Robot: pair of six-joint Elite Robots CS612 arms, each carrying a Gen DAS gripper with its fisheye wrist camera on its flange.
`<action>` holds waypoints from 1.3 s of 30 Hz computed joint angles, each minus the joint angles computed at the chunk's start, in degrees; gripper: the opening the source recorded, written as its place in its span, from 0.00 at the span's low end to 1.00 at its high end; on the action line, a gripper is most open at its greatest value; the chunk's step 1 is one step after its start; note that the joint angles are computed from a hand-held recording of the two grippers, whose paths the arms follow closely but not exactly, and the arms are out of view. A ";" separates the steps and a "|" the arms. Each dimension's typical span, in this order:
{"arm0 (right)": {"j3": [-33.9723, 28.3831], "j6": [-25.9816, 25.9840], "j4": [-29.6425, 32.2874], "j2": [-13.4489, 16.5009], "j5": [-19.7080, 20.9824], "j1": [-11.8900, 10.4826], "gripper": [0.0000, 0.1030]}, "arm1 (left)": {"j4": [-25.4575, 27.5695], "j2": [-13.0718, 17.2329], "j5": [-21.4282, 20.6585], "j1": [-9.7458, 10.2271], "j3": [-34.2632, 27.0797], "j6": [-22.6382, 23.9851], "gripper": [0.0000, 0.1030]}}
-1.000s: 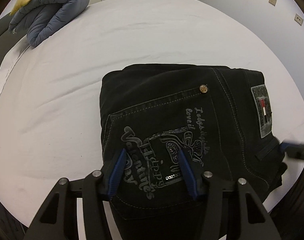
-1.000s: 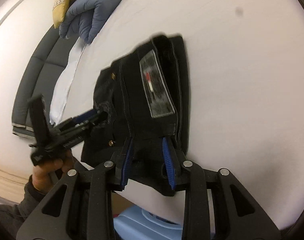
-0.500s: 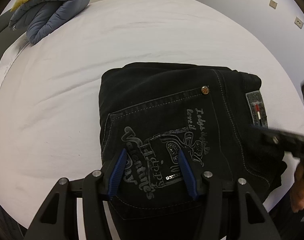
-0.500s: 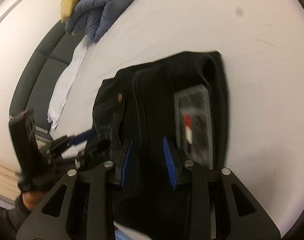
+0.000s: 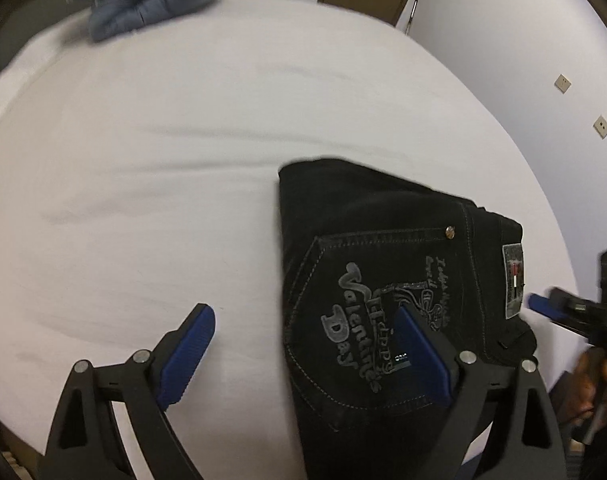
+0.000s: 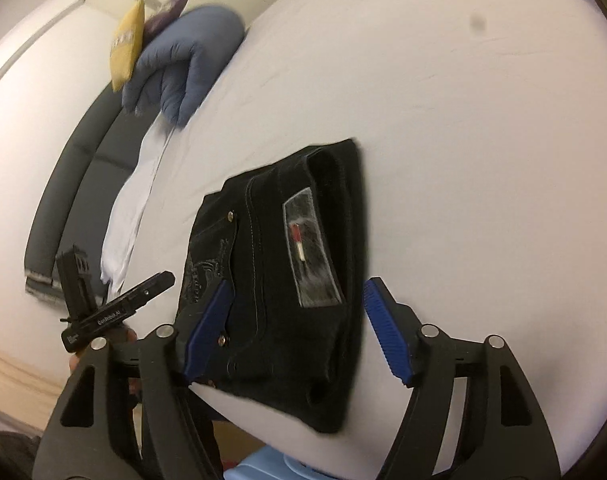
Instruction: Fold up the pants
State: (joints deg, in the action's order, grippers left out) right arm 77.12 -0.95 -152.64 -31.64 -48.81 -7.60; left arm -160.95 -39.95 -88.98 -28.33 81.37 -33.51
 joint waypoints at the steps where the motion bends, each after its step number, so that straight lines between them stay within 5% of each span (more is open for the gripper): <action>1: -1.75 0.17 2.21 0.83 -1.34 0.74 0.67 | 0.61 0.52 -1.75 0.26 -0.73 -0.33 0.90; 5: -5.25 3.67 5.41 3.22 0.66 0.60 0.67 | 4.30 2.69 -9.37 1.64 -3.62 -1.20 0.90; 10: -8.23 3.72 7.46 5.09 3.01 1.00 0.63 | 7.78 3.78 -9.39 1.27 -5.85 -0.90 0.87; 12: -9.15 2.70 8.32 5.27 1.00 1.51 0.46 | 9.00 4.09 -10.27 1.27 -6.82 -0.06 0.64; 15: -9.88 1.19 8.77 5.14 -1.95 2.31 0.29 | 12.54 4.16 -8.35 0.62 -8.37 2.58 0.52; 17: -9.17 0.10 6.97 4.44 -4.03 2.84 0.20 | 12.56 3.98 -8.08 0.38 -8.45 3.46 0.35; 21: -6.67 -0.47 2.52 2.25 -4.74 3.13 0.14 | 11.07 3.03 -7.14 0.05 -7.97 2.93 0.20; 31: -14.11 0.15 2.19 3.12 -1.63 1.72 0.14 | 9.17 4.03 -0.65 -0.13 -15.27 8.15 0.18; 39: -32.30 1.46 10.39 11.39 -2.56 0.91 0.14 | 13.22 11.62 1.99 0.10 -29.09 10.46 0.18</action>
State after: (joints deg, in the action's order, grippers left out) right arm 44.82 0.51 -142.25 -20.25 -51.37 -6.69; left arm -147.73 -28.33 -86.98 -28.23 52.27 -23.05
